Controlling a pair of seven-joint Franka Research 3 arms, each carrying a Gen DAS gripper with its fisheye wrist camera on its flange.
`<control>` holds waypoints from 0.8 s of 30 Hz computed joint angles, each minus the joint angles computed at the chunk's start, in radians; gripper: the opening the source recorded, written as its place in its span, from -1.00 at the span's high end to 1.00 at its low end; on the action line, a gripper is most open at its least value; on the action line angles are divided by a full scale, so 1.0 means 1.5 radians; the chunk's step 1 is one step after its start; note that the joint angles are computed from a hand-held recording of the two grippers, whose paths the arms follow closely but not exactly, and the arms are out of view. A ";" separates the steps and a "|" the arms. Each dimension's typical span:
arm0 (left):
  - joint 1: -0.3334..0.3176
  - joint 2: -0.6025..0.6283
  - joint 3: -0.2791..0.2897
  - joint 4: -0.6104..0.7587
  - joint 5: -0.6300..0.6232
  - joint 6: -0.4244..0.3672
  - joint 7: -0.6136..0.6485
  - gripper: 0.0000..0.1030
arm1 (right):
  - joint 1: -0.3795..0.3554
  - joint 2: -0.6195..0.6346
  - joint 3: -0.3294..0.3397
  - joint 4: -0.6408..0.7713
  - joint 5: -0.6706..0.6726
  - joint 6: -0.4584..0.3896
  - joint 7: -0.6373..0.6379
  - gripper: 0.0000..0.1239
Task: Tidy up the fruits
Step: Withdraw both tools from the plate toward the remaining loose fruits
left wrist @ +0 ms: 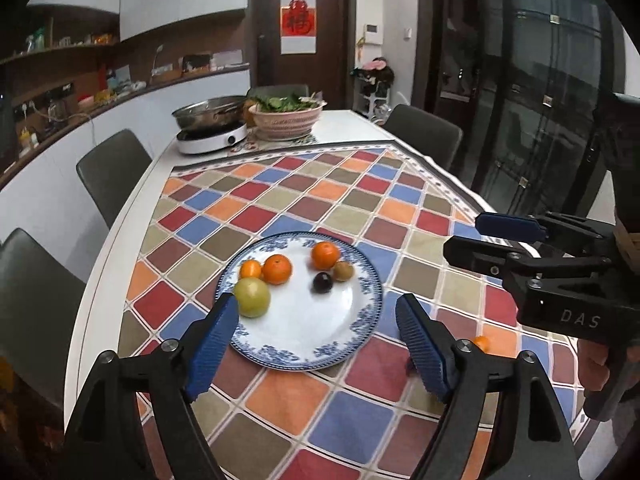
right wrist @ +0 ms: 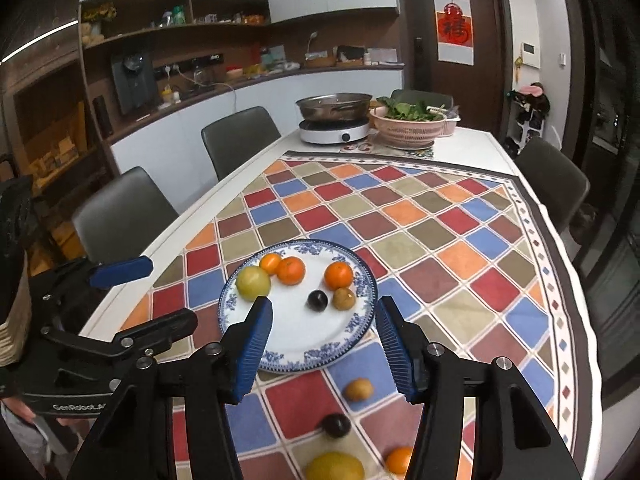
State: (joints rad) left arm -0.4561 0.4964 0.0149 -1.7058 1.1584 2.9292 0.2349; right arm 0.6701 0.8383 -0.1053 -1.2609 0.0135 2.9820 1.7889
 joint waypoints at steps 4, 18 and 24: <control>-0.026 -0.014 0.010 -0.009 0.050 -0.009 -0.057 -0.59 | 0.016 -0.051 -0.020 -0.089 0.001 0.047 0.009 0.12; -0.040 -0.014 -0.054 -0.008 0.192 -0.078 -0.223 -0.62 | 0.030 -0.167 -0.039 -0.309 0.054 0.153 -0.065 0.12; -0.050 0.013 -0.059 0.010 0.184 -0.073 -0.214 -0.62 | 0.009 -0.175 -0.016 -0.341 0.088 0.165 -0.122 0.12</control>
State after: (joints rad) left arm -0.5315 0.5162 -0.0743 -1.6913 1.4350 2.8193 -0.0854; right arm 0.6843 0.5759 -0.1298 -1.7725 0.1456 3.2297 1.6055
